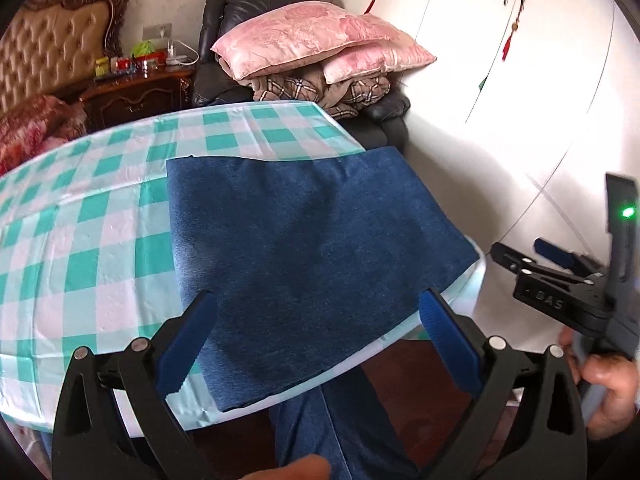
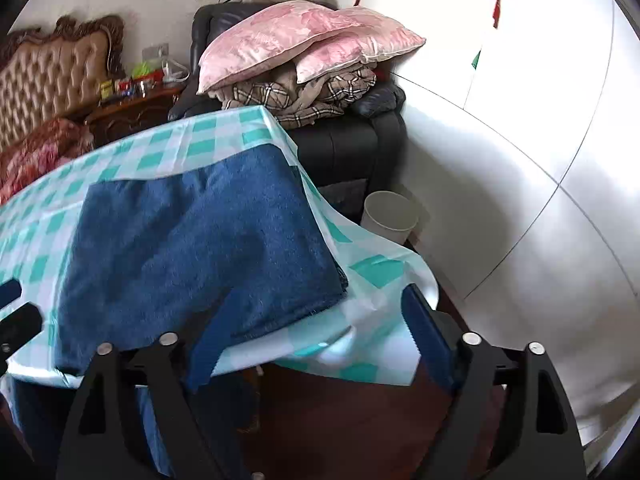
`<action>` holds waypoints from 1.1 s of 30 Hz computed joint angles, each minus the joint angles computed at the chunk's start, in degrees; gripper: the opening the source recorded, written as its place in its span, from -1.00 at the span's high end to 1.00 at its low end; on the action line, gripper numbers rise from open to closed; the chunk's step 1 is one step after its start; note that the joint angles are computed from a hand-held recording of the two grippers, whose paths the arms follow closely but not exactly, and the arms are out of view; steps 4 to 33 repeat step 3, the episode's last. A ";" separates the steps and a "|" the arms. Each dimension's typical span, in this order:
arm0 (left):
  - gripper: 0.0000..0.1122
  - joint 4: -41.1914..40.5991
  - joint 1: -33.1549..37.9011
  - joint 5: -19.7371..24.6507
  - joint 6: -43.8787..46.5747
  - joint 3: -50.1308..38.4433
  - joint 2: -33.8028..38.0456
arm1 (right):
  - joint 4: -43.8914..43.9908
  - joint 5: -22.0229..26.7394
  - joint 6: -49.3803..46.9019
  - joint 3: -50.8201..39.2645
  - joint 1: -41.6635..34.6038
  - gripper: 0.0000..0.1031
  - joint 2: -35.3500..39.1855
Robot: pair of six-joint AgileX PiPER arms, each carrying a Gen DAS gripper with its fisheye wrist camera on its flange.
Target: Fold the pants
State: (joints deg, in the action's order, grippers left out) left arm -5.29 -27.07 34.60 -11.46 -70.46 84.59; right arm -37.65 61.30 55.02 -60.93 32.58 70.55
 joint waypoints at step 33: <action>-0.80 -8.68 8.90 -1.08 9.22 5.70 -5.35 | 2.33 -4.62 1.13 1.43 -3.26 -0.71 -0.31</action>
